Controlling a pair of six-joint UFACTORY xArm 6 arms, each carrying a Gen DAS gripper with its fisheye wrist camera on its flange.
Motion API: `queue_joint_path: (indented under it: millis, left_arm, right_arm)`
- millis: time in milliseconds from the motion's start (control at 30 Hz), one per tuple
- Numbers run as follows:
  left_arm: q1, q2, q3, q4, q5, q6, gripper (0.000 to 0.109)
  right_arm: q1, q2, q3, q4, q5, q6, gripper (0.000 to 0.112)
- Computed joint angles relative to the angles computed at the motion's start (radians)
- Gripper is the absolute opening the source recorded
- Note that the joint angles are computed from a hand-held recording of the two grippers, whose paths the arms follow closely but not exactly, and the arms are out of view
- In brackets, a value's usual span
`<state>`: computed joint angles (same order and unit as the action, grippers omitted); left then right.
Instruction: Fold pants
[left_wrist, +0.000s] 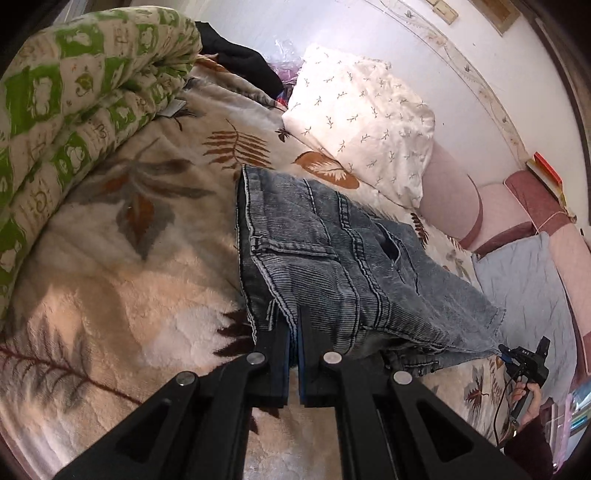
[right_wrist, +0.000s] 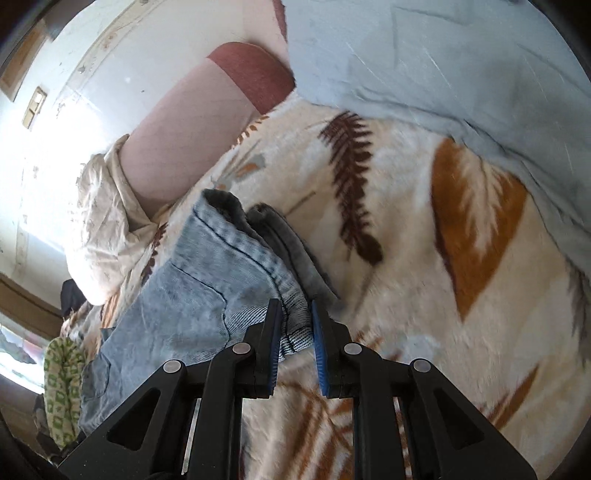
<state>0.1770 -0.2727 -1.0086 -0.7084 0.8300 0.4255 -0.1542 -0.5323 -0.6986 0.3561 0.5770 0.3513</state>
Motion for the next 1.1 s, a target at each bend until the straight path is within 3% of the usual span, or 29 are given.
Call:
queue_joint_path:
  millis: [33,100,133,233,300,400,567,667,800,933,1000,1100]
  left_arm:
    - [0.002,0.005,-0.008,0.025,0.005,-0.027,0.007]
    - [0.011,-0.005,-0.011,0.074,0.014,-0.077,0.009]
    - [0.012,-0.022,-0.002,0.090,0.003,-0.088,0.010]
    - [-0.029,-0.107,0.050,0.253,-0.136,-0.152,0.010]
    - [-0.068,-0.145,0.067,0.329,-0.231,-0.170,0.011]
    - [-0.133,-0.139,0.027,0.268,-0.275,-0.118,0.011]
    - [-0.277,-0.042,-0.048,0.182,-0.310,-0.043,0.011]
    - [-0.340,0.044,-0.083,0.140,-0.306,0.008,0.011]
    - [-0.372,0.126,-0.102,0.097,-0.264,0.063,0.011]
    - [-0.387,0.126,-0.066,0.104,-0.228,0.138,0.011]
    - [-0.392,0.124,-0.054,0.140,-0.225,0.143,0.011]
    - [-0.388,0.130,-0.059,0.167,-0.190,0.145,0.011]
  right_arm:
    - [-0.005,0.002,-0.001,-0.001,0.021,0.003,0.020]
    - [-0.014,0.011,-0.017,-0.036,0.067,0.030,0.039]
    - [-0.019,0.010,-0.027,-0.058,0.090,0.047,0.043]
    - [-0.023,-0.003,-0.065,-0.097,0.103,0.035,0.046]
    - [-0.022,-0.009,-0.098,-0.147,0.087,0.043,0.059]
    - [-0.022,0.035,-0.182,-0.087,0.059,-0.029,0.067]
    - [0.001,0.240,-0.406,-0.006,0.109,-0.108,0.072]
    - [0.015,0.385,-0.544,-0.007,0.186,-0.102,0.072]
    - [0.029,0.559,-0.720,-0.092,0.356,-0.058,0.072]
    - [0.036,0.610,-0.756,-0.094,0.414,-0.092,0.058]
    - [0.051,0.613,-0.755,-0.142,0.408,-0.094,0.025]
    - [0.048,0.595,-0.738,-0.162,0.391,-0.067,0.015]
